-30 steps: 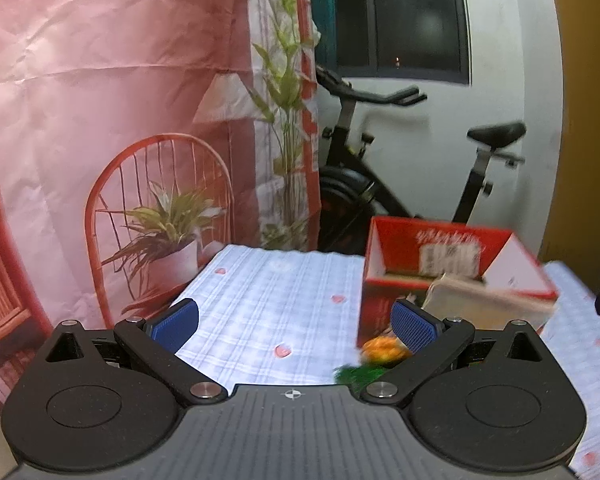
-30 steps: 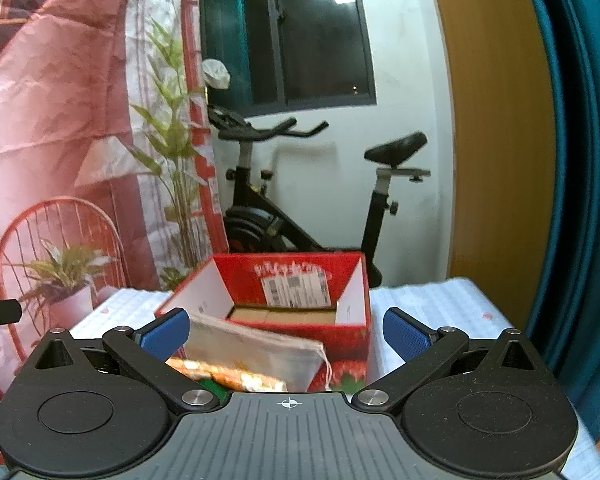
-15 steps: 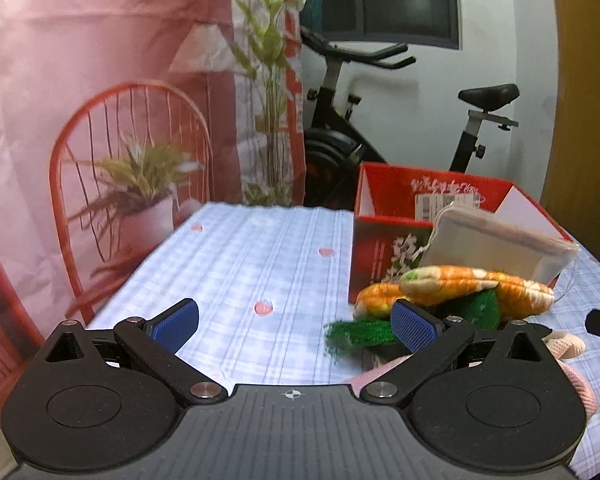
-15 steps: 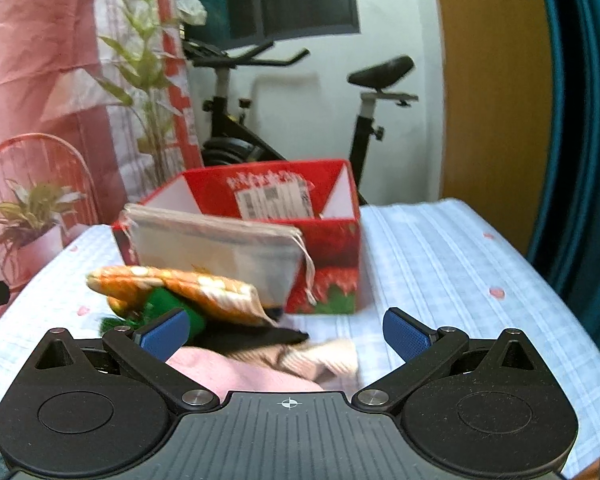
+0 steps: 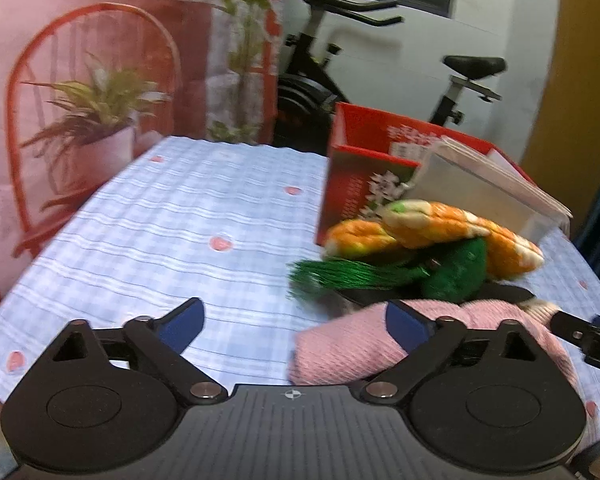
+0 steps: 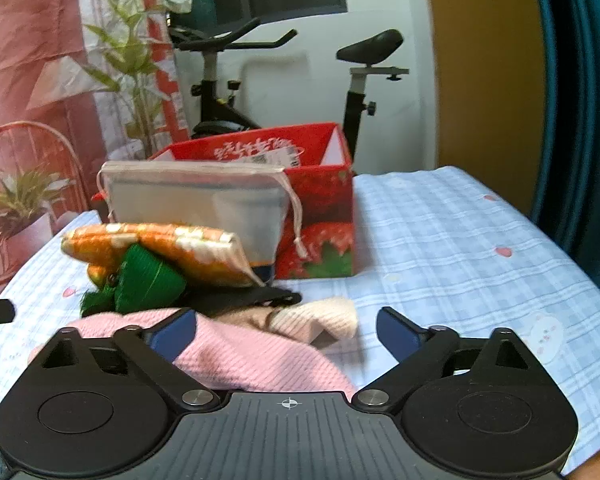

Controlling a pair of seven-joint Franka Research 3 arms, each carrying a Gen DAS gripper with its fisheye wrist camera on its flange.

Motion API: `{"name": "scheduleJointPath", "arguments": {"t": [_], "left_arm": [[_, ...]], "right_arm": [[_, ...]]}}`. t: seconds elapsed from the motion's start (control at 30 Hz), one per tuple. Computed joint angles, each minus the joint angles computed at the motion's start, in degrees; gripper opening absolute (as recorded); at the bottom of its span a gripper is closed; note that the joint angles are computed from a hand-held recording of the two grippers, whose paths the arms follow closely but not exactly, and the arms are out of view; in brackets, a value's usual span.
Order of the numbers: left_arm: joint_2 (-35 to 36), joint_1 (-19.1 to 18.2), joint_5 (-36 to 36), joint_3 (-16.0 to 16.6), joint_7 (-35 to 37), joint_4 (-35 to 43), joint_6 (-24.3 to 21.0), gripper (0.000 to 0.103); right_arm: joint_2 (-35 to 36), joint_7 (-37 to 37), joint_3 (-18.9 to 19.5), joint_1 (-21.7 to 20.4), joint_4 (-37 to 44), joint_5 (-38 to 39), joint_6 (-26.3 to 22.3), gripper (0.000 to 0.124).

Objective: Organize soft objects
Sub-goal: 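Move the left tool down to the pink knitted cloth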

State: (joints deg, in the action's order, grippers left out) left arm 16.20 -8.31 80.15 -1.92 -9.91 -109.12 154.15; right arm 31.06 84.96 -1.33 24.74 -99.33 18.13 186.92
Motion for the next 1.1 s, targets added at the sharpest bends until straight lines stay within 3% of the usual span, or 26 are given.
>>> {"name": "scheduleJointPath", "arguments": {"t": [0.13,0.47,0.7,0.8,0.93,1.1], "left_arm": [[2.7,0.1,-0.3,0.1,0.1,1.5,3.9,0.084],[5.3,-0.8,2.3,1.7,-3.8,2.9,11.2,0.083],[5.6,-1.9,1.8,2.5,-3.0,2.7,11.1,0.083],[5.1,-1.6,5.5,3.3,-9.5,2.3,12.9,0.083],[5.4,-0.8,2.4,2.1,-6.2,2.3,11.7,0.084],[5.3,-1.0,2.5,2.5,-6.3,2.2,12.1,0.084]], "right_arm": [[0.4,-1.7,3.1,-2.1,-0.3,-0.8,0.5,0.082],[-1.0,-5.4,11.3,-8.8,-3.2,-1.1,-0.2,0.08],[-0.5,-5.2,8.4,-6.4,-2.9,0.0,-1.3,0.076],[-0.5,-5.0,10.7,-8.5,-3.5,0.8,2.2,0.075],[-0.1,-4.8,8.6,-6.8,-2.7,0.5,1.1,0.075],[0.2,-6.1,11.2,-8.8,-2.6,-0.5,1.1,0.074]]}}
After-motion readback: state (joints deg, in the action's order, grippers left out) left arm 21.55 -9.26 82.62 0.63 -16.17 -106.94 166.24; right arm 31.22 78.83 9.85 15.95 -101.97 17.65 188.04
